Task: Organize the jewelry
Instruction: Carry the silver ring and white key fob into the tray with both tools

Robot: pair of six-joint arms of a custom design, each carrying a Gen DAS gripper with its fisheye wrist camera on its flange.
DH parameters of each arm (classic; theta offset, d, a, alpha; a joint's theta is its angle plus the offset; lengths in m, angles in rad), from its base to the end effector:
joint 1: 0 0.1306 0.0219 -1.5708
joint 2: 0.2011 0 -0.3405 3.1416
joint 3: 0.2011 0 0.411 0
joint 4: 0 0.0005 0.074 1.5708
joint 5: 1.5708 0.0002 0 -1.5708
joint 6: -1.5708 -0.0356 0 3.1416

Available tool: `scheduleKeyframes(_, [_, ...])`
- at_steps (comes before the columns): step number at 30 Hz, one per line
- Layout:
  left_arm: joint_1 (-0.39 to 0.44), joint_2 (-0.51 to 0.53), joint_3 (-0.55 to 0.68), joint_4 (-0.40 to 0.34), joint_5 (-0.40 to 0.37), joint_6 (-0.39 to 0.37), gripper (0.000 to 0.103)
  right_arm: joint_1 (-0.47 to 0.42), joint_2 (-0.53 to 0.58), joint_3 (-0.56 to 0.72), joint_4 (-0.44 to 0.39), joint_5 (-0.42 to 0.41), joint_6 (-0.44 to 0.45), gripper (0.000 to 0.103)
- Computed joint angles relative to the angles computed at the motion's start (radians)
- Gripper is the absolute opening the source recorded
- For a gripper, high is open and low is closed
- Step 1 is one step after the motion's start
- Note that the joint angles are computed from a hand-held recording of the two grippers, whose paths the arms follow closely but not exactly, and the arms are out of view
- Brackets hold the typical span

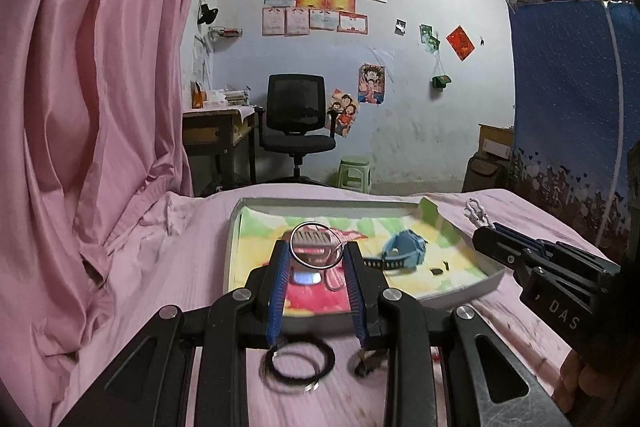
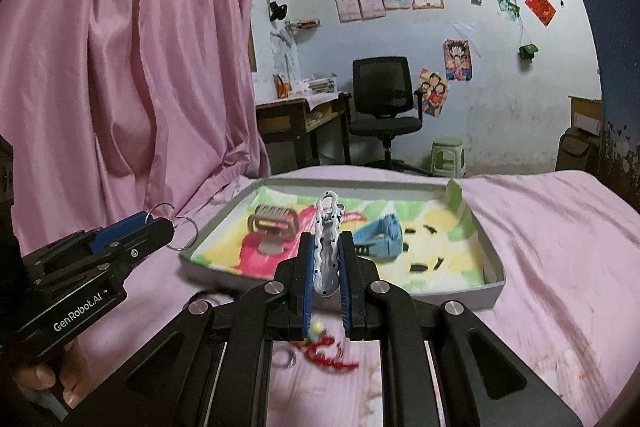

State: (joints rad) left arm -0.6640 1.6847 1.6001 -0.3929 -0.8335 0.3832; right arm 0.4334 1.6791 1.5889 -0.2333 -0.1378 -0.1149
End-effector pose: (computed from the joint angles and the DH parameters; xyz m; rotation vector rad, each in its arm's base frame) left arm 0.5072 -0.3641 0.3744 -0.2310 1.8732 0.1442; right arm 0.5776 0.2721 0.3830 -0.3986 1.8809 0.5016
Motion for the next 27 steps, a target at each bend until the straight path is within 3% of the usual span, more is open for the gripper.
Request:
scheduleKeyframes(18, [0.081,0.147,0.183,-0.012,0.017,-0.047,0.026,-0.003,0.202,0.271,-0.049,0.055,0.025,0.011])
scheduleKeyframes(23, [0.103,0.188,0.242,-0.061,0.040,-0.018,0.026,-0.002,0.246,0.327,-0.065,0.065,0.038,0.011])
scheduleKeyframes(27, [0.123,0.233,0.315,-0.159,0.093,0.031,0.026,-0.003,0.285,0.378,-0.095,0.062,0.044,0.011])
